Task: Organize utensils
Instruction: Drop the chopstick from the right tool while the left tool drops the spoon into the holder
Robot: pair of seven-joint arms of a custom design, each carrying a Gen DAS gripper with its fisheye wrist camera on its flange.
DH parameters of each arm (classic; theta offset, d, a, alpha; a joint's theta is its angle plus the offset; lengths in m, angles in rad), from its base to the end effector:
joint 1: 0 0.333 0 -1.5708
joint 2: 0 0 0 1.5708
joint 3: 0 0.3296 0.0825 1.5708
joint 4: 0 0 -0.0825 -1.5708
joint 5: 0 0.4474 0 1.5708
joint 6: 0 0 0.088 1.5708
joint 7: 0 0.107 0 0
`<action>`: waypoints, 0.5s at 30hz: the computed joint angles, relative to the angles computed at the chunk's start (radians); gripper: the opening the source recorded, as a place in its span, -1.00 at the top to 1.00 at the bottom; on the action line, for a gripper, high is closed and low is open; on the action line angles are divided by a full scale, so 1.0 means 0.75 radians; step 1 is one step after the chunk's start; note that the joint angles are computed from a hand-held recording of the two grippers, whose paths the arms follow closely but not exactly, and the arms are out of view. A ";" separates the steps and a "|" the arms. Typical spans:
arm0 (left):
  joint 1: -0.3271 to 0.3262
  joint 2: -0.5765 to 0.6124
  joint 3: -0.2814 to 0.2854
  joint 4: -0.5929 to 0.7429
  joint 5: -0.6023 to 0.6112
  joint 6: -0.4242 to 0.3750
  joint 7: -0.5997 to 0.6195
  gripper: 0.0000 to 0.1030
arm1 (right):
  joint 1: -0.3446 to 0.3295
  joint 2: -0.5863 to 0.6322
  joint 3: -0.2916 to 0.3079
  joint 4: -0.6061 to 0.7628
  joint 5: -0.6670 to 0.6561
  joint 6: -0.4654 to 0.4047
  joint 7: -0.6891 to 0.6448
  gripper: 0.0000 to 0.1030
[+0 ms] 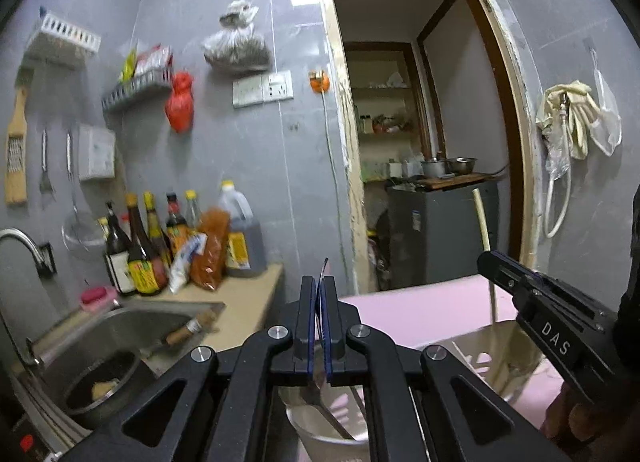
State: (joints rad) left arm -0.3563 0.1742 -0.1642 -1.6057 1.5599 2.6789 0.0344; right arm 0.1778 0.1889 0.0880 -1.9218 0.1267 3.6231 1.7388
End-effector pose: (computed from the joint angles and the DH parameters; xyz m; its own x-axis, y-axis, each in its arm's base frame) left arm 0.6181 -0.3791 0.6059 -0.0696 -0.9935 -0.0903 -0.1952 0.1024 -0.9754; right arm 0.6619 0.1585 0.5629 0.1789 -0.9406 -0.2886 -0.1172 0.2709 -0.9554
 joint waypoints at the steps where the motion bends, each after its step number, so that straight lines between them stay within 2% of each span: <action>1: 0.009 0.000 -0.001 -0.002 -0.039 0.027 0.019 0.90 | -0.003 -0.003 0.002 -0.003 -0.009 -0.005 0.007 0.91; 3: 0.029 0.001 -0.002 -0.008 -0.145 0.087 0.067 0.87 | -0.007 -0.025 0.003 -0.020 -0.020 -0.033 0.013 0.87; 7: 0.080 0.010 -0.003 -0.028 -0.501 0.238 0.244 0.84 | -0.039 -0.059 0.019 -0.035 -0.099 -0.095 0.081 0.44; 8: 0.086 0.009 -0.003 -0.034 -0.577 0.256 0.281 0.84 | -0.069 -0.075 0.033 -0.045 -0.164 -0.111 0.143 0.42; 12: 0.081 0.009 -0.005 -0.034 -0.790 0.257 0.442 0.84 | -0.097 -0.130 0.030 -0.062 -0.272 -0.157 0.241 0.36; 14: 0.072 0.011 -0.007 -0.023 -0.860 0.246 0.514 0.83 | -0.099 -0.165 0.015 -0.073 -0.306 -0.167 0.274 0.19; 15: 0.059 0.011 -0.003 -0.013 -0.868 0.232 0.523 0.76 | -0.102 -0.182 0.006 -0.077 -0.334 -0.172 0.301 0.17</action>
